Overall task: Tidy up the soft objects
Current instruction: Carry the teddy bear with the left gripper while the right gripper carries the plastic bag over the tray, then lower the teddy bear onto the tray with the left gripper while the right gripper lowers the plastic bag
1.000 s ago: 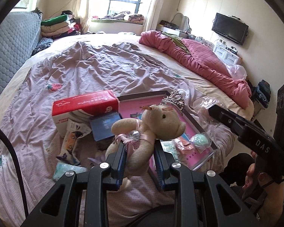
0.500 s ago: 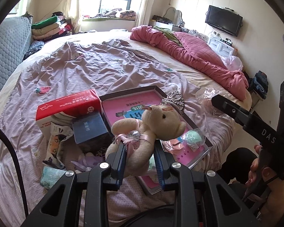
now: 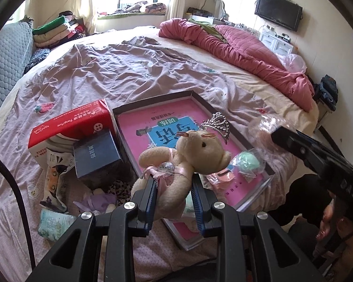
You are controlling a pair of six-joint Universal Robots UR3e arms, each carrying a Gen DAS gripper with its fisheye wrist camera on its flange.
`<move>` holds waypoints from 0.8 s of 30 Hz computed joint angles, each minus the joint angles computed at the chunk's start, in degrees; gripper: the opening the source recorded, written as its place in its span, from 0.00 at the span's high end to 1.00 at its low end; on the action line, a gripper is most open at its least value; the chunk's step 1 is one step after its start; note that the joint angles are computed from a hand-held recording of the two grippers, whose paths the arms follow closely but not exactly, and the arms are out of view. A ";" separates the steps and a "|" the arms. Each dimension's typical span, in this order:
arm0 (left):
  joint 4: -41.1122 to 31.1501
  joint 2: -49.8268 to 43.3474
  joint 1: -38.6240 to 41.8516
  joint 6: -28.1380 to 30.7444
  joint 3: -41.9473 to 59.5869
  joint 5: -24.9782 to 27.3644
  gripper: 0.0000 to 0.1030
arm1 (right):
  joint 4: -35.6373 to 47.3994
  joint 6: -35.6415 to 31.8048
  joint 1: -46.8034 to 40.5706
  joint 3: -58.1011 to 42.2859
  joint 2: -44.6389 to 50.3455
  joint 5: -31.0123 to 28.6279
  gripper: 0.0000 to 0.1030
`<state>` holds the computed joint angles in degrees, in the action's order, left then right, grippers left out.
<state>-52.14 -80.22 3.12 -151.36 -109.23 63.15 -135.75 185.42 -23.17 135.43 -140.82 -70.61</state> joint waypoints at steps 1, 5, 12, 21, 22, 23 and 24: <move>0.75 -0.92 -0.42 -0.47 0.13 0.46 0.72 | 0.21 -0.41 -0.21 0.37 -0.09 0.14 0.41; 4.01 -4.22 -2.57 -2.33 0.68 2.99 0.72 | 2.51 -2.17 -2.03 1.36 -1.73 1.63 0.41; 8.14 -9.10 -5.33 -4.71 2.04 5.42 0.72 | 6.31 -5.36 -4.46 2.05 -3.96 2.99 0.41; 9.38 -14.08 -7.87 -7.12 5.29 8.27 0.72 | 5.77 -7.15 -1.85 3.25 -2.92 0.15 0.41; 9.57 -14.45 -8.13 -7.25 5.51 8.61 0.72 | 6.84 -7.82 -2.80 3.51 -3.74 1.18 0.41; 9.81 -14.77 -8.38 -7.26 5.62 8.96 0.72 | 7.21 -8.21 -3.02 3.71 -3.92 1.43 0.41; 9.92 -15.08 -8.65 -7.31 5.80 9.29 0.72 | 7.27 -8.53 -2.88 3.86 -3.83 1.19 0.41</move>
